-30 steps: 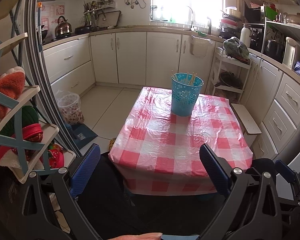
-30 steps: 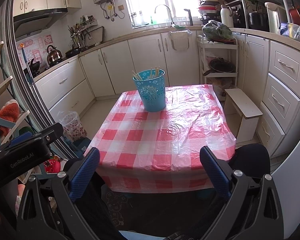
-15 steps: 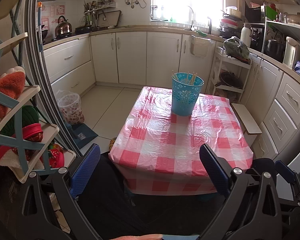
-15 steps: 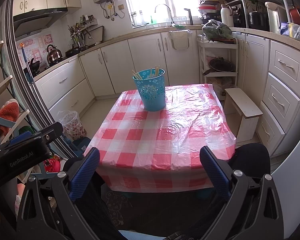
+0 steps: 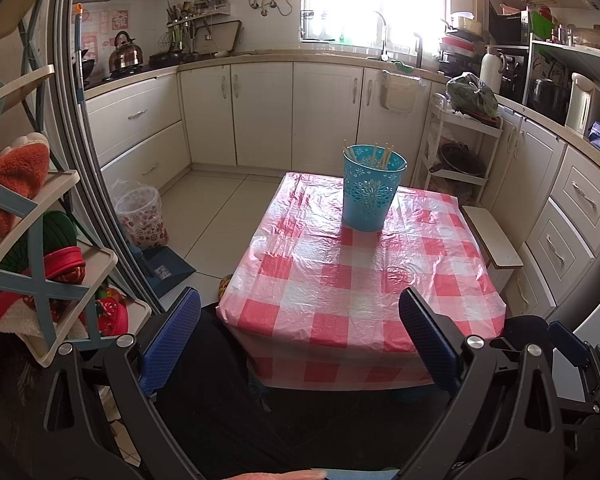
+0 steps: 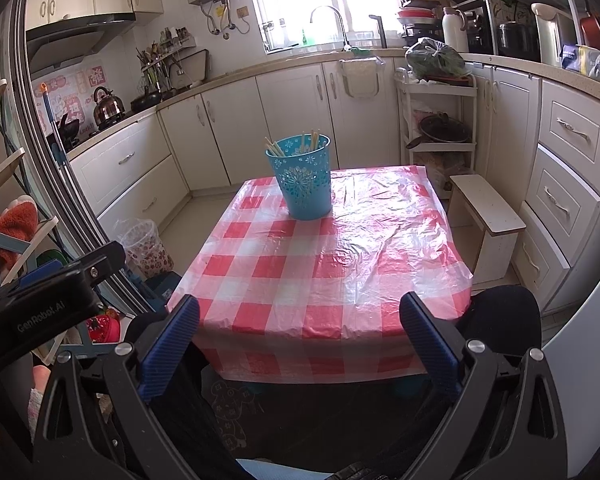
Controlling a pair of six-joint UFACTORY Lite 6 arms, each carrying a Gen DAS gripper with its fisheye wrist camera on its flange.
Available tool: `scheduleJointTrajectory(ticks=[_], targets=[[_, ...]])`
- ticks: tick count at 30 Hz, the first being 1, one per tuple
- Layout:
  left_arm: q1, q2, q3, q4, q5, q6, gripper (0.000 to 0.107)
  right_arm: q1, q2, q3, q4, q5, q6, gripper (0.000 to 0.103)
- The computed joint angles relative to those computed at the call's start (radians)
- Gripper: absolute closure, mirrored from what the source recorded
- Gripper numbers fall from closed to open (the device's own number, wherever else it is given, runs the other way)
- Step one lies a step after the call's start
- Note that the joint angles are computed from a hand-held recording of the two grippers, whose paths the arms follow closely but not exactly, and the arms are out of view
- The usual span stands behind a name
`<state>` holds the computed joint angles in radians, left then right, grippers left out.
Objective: Organize utensils
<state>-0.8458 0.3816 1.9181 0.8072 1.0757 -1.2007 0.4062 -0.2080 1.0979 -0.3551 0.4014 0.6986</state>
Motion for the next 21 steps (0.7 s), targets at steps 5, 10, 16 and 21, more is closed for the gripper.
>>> scheduleJointTrajectory(ticks=[5, 10, 16, 21], targets=[[0.000, 0.001, -0.003, 0.000, -0.003, -0.002, 0.012, 0.003, 0.000, -0.003, -0.007, -0.001, 0.007, 0.007], [-0.001, 0.001, -0.002, -0.001, -0.001, -0.002, 0.012, -0.008, 0.002, -0.013, 0.025, -0.010, -0.027, 0.007], [-0.001, 0.001, -0.001, 0.000, -0.001, -0.001, 0.012, -0.015, 0.006, -0.005, 0.051, -0.007, -0.059, 0.007], [-0.002, 0.004, 0.002, 0.005, 0.003, -0.004, 0.012, -0.024, 0.010, 0.001, 0.090, -0.002, -0.097, 0.007]])
